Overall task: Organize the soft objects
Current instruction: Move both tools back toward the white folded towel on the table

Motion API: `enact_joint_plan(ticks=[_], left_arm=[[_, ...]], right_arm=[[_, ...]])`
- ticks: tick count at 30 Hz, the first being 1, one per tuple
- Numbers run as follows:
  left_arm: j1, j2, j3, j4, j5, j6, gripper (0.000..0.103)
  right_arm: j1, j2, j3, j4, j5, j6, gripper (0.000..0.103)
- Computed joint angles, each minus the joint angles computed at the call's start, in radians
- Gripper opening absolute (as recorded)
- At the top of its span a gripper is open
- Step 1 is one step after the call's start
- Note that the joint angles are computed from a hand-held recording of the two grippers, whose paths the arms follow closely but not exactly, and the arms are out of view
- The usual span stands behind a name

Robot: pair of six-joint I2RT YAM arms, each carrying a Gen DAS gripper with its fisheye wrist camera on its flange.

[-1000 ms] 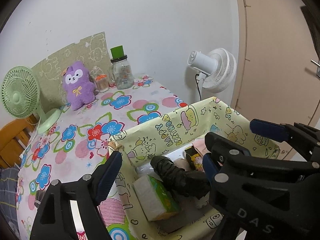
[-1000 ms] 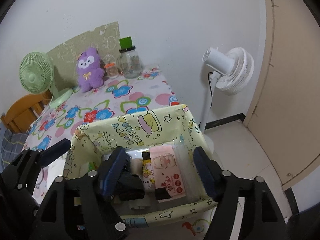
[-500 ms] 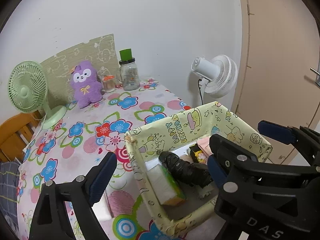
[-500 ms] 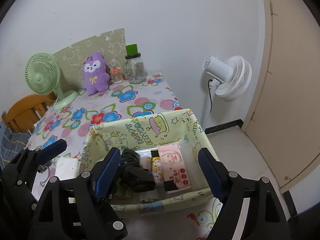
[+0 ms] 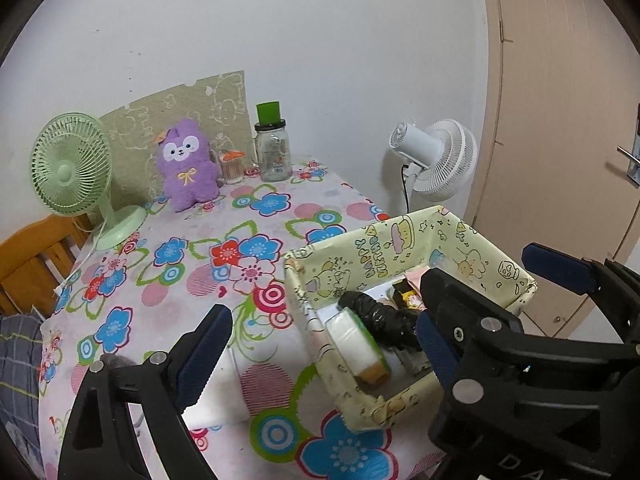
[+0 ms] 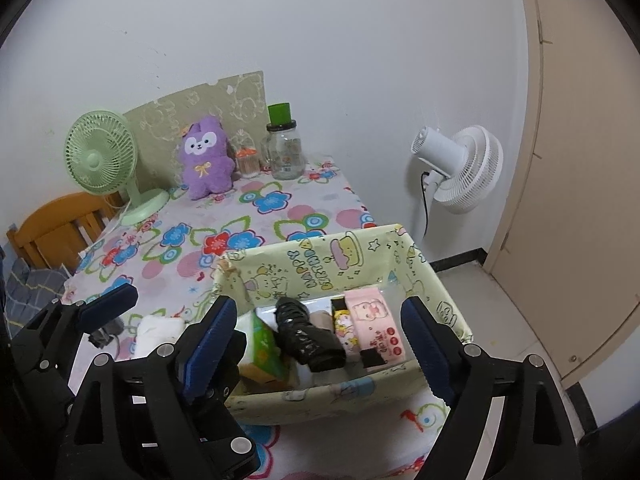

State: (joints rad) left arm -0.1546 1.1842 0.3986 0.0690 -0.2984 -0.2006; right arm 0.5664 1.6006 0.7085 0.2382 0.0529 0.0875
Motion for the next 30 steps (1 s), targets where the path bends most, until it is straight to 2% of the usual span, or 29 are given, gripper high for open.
enact_joint_plan(ticks=[15,30], left_arm=[[0.137,-0.233,-0.103,-0.083,0.078,0.068,0.095],[0.367,-0.465,-0.170,-0.205,0.225,0.178,0.099]], right_arm=[[0.154,-0.051,-0.038,0.012,0.117,0.053,0.090],[0.318,-0.056,-0.053,0.051,0.224,0.093,0.097]])
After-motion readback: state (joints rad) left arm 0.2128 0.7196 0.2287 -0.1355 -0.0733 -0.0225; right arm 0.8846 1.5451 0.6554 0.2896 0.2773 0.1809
